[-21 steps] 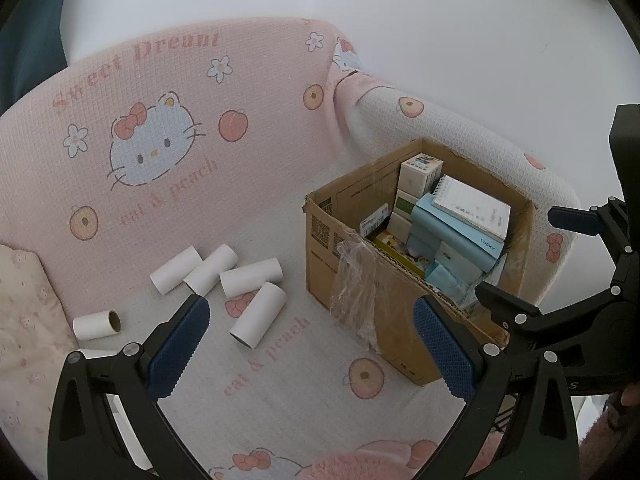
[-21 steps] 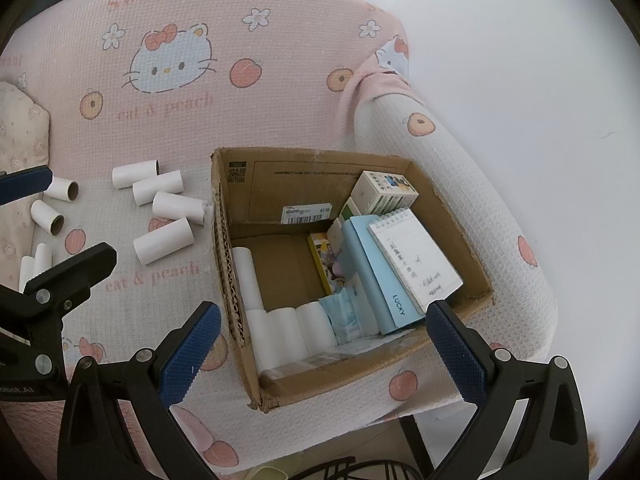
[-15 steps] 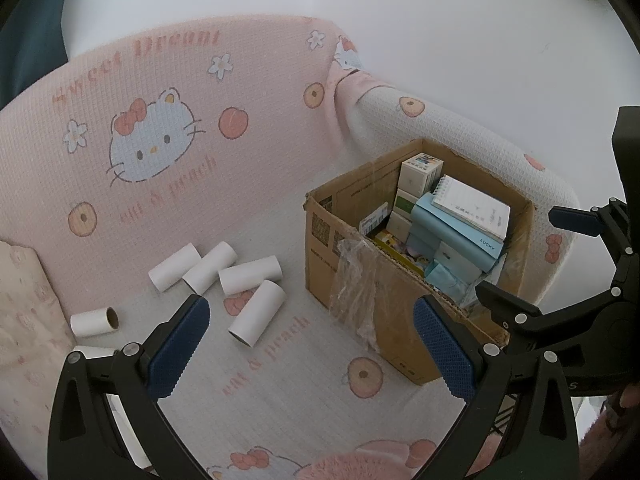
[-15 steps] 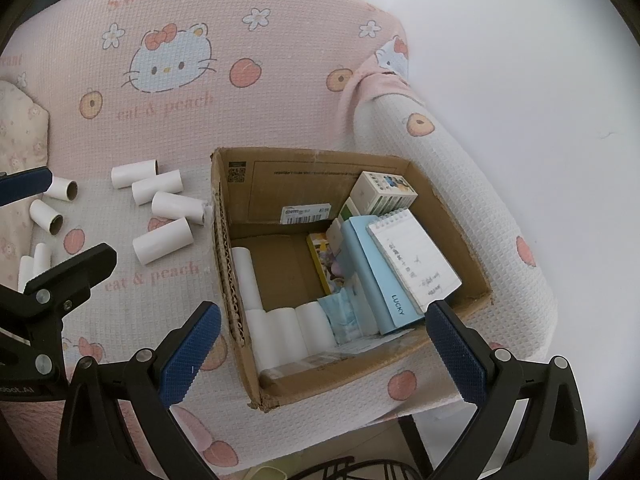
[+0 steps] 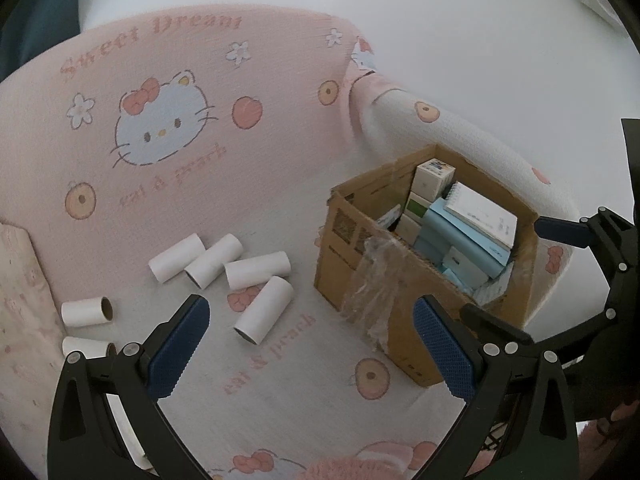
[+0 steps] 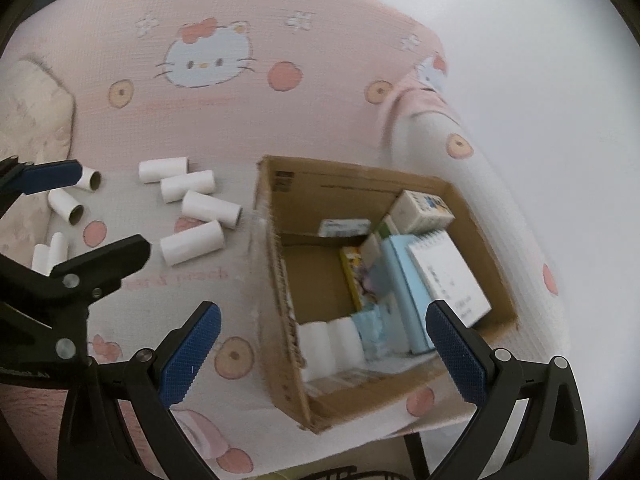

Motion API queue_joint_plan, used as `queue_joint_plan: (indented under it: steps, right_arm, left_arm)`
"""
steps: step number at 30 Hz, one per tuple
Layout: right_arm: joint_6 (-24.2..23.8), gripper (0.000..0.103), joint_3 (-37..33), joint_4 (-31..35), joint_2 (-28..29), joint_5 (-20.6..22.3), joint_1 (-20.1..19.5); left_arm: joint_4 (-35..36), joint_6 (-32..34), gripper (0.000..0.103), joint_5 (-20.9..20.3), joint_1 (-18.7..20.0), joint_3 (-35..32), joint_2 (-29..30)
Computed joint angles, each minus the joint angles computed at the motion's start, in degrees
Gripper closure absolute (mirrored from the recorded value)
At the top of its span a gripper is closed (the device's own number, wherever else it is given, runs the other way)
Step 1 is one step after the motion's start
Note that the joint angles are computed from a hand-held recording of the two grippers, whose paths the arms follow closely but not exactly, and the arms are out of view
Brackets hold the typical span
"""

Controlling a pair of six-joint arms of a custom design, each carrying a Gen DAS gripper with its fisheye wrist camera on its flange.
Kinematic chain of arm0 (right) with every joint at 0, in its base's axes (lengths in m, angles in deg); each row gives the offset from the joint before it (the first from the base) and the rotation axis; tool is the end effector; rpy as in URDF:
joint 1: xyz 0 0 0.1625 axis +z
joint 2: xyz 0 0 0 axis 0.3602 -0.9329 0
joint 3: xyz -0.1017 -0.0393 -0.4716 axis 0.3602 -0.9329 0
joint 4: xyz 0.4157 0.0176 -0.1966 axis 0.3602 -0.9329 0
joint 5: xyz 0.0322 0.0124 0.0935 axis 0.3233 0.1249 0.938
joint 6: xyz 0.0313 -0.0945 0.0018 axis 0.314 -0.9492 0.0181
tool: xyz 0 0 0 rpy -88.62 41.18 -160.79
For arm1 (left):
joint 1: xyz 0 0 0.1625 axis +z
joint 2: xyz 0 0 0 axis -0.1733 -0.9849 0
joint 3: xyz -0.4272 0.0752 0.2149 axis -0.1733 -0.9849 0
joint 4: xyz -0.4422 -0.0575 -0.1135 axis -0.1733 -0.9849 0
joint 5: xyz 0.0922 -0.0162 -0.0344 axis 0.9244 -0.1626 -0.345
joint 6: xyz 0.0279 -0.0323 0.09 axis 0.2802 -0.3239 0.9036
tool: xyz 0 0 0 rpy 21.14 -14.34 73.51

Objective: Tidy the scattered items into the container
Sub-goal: 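Move both tools from the box toward the scattered white cardboard tubes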

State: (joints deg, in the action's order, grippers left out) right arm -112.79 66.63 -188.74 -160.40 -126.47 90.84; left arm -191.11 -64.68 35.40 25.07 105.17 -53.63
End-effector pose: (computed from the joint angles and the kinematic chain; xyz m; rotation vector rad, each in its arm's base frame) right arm 0.2157 -0.3476 0.2523 1.1808 -1.9947 0.4462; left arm -0.2656 -0.2899 0.1422 0.3915 2.3428 -0.9225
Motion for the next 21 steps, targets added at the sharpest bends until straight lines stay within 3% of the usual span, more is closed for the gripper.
queue_joint_plan:
  steps: [6,12,17,21]
  right_arm:
    - [-2.8,0.001,0.8,-2.6,3.0,1.0,1.1]
    - [-9.2,0.001,2.7,-7.1,5.3,5.8,1.2]
    - [-17.3,0.001,4.5,-15.8,10.0,9.8,0.9]
    - [-19.8,0.001,5.4,-20.7,13.8,12.6,0.4]
  left_arm:
    - [-2.4,-1.8,0.0,1.5,-0.4,4.2,-3.3]
    - [0.0,-7.8,0.0,2.0,-0.7,7.9,-7.1]
    - [3.1,-13.6,0.0,1.4,-0.5,10.9,-11.6]
    - [2.6,-16.5,0.0,-0.7,1.1,13.2,-15.5]
